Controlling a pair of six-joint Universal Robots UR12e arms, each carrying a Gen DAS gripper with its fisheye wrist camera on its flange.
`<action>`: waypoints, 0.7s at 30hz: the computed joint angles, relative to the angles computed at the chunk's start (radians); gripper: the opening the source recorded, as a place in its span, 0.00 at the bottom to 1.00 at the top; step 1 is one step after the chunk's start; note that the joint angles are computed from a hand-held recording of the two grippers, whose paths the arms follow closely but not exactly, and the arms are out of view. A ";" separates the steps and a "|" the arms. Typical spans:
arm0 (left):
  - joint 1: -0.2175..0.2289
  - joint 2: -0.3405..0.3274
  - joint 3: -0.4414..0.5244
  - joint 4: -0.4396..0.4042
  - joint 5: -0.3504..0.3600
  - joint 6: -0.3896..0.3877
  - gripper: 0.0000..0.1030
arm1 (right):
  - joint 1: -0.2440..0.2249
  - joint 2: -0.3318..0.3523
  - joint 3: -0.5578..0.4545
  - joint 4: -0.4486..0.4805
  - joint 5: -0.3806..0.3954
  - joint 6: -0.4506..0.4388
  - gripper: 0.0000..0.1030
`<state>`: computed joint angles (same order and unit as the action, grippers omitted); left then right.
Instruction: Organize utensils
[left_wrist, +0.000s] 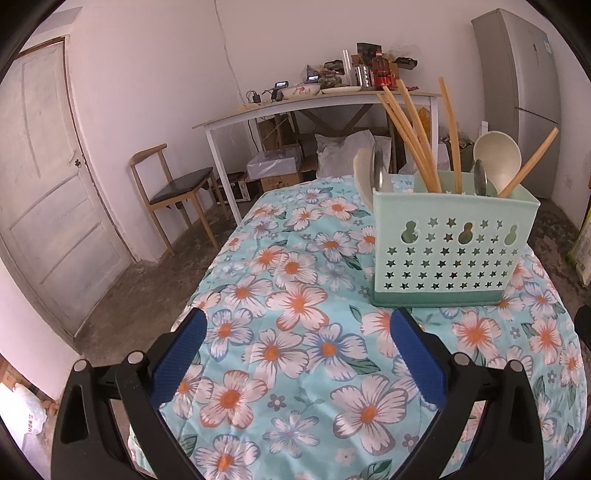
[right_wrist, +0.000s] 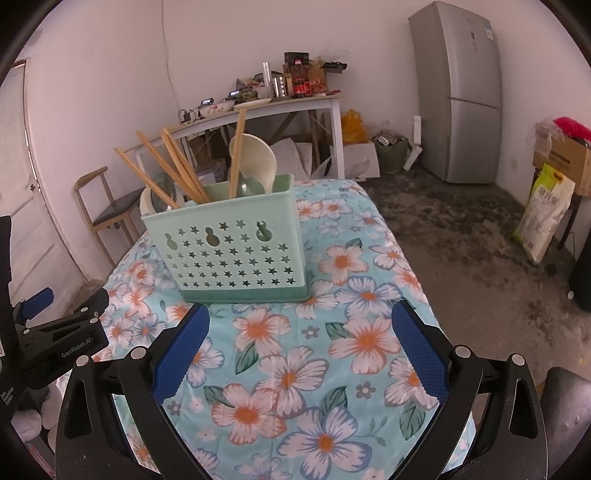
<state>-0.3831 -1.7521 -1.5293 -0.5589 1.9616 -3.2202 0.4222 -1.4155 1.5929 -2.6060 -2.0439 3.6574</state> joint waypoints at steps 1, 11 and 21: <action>-0.002 -0.002 0.002 -0.001 0.002 0.001 0.94 | -0.002 0.000 0.001 0.000 0.000 0.001 0.92; -0.009 -0.015 0.017 -0.008 0.012 0.009 0.94 | -0.013 -0.004 0.011 -0.013 0.010 0.002 0.92; -0.012 -0.018 0.019 -0.004 0.011 0.012 0.94 | -0.009 -0.004 0.008 -0.019 -0.004 -0.007 0.92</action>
